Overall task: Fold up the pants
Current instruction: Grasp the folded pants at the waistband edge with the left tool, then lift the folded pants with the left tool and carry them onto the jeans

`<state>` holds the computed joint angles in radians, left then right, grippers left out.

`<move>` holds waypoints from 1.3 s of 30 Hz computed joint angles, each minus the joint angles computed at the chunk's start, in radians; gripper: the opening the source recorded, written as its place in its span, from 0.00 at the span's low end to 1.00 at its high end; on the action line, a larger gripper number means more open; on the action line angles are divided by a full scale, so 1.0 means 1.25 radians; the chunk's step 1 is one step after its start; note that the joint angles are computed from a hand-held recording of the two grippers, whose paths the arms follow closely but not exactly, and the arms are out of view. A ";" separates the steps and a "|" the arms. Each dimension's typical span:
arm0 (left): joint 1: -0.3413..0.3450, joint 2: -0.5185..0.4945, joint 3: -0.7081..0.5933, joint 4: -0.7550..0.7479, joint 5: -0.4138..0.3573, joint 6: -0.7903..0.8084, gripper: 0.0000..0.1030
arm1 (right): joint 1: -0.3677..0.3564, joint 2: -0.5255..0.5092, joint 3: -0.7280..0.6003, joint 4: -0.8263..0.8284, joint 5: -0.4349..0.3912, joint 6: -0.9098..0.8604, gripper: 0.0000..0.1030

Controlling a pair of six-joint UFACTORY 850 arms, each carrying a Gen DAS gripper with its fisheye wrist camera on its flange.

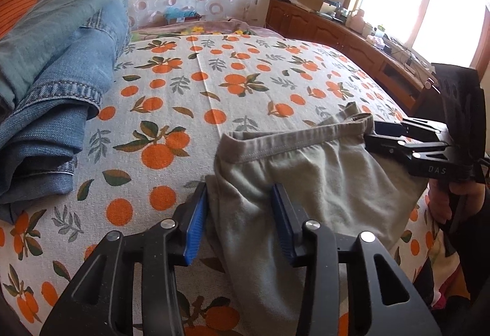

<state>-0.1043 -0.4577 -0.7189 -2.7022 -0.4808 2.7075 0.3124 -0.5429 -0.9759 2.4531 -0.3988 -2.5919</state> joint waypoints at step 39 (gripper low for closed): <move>0.027 0.121 0.105 0.102 -0.149 -0.112 0.13 | -0.016 0.113 0.091 0.035 -0.139 -0.078 0.11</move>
<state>-0.0700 -0.3064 -0.5880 -2.5743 -0.6675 2.5673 0.2921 -0.4021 -0.8619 2.4972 -0.5729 -2.6888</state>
